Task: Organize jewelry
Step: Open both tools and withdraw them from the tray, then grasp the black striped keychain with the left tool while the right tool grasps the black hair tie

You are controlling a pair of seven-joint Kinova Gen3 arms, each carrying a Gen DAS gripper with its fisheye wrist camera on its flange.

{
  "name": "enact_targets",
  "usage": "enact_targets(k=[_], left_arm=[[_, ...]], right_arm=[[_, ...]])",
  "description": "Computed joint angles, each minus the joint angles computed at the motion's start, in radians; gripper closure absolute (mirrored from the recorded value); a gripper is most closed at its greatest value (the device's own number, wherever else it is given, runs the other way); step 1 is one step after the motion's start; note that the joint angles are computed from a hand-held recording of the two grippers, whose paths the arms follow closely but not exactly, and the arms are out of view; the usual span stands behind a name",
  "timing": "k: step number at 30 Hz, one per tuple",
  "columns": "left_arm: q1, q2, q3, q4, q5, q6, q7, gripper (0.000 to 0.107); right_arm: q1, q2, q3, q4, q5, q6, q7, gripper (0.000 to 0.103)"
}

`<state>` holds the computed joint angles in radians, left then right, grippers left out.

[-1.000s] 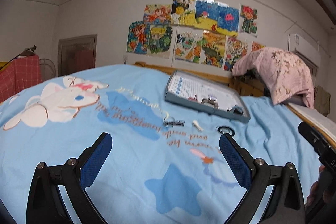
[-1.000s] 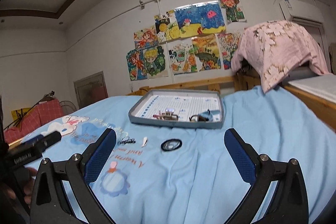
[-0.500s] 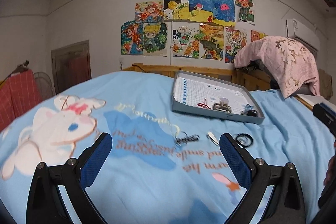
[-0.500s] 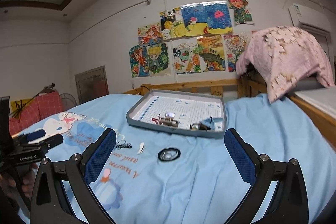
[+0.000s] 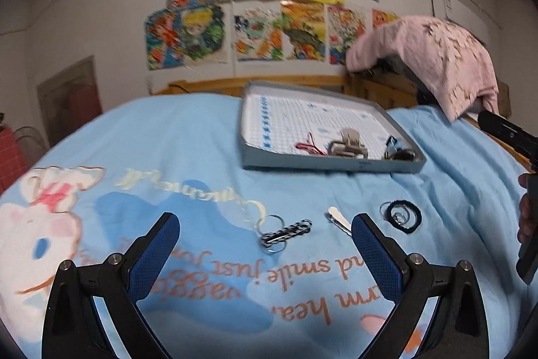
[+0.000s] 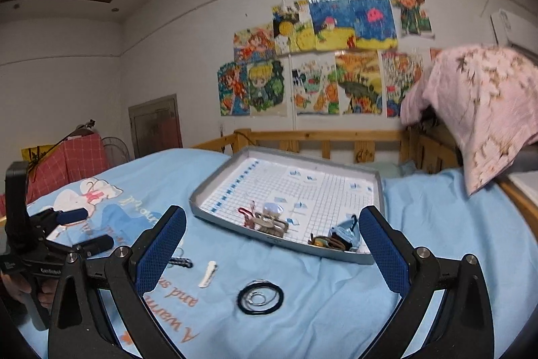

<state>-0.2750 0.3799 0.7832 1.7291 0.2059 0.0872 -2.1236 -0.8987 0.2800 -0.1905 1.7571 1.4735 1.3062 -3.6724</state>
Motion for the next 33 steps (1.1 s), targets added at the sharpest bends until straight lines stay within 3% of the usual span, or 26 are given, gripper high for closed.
enact_targets(k=[4,8,10,13,20,26,31,33], left_arm=[[0.042,0.062,-0.017,-0.064,-0.006,0.049,-0.029,0.007],[0.077,0.117,-0.032,-0.139,0.011,0.126,-0.095,0.022],[0.106,0.143,-0.054,-0.187,0.013,0.18,-0.128,0.027],[0.181,0.166,-0.132,-0.264,0.007,0.262,-0.148,0.039],[0.258,0.202,-0.207,-0.352,0.021,0.37,-0.262,0.054],[0.295,0.218,-0.268,-0.386,0.077,0.438,-0.32,0.066],[0.357,0.226,-0.357,-0.438,0.105,0.511,-0.328,0.066],[0.392,0.223,-0.403,-0.451,0.107,0.527,-0.324,0.071]], right_arm=[[0.051,-0.002,0.008,0.034,-0.026,-0.09,-0.046,0.004],[0.104,0.006,0.018,0.049,-0.063,-0.205,-0.043,0.035],[0.127,0.01,0.027,0.057,-0.073,-0.266,-0.05,0.038],[0.159,0.02,0.039,0.06,-0.092,-0.357,-0.038,0.053],[0.177,0.043,0.064,0.051,-0.122,-0.447,-0.001,0.07],[0.175,0.056,0.087,0.037,-0.158,-0.487,0.038,0.07],[0.168,0.055,0.098,0.033,-0.178,-0.494,0.058,0.07],[0.168,0.056,0.1,0.031,-0.188,-0.5,0.066,0.07]])
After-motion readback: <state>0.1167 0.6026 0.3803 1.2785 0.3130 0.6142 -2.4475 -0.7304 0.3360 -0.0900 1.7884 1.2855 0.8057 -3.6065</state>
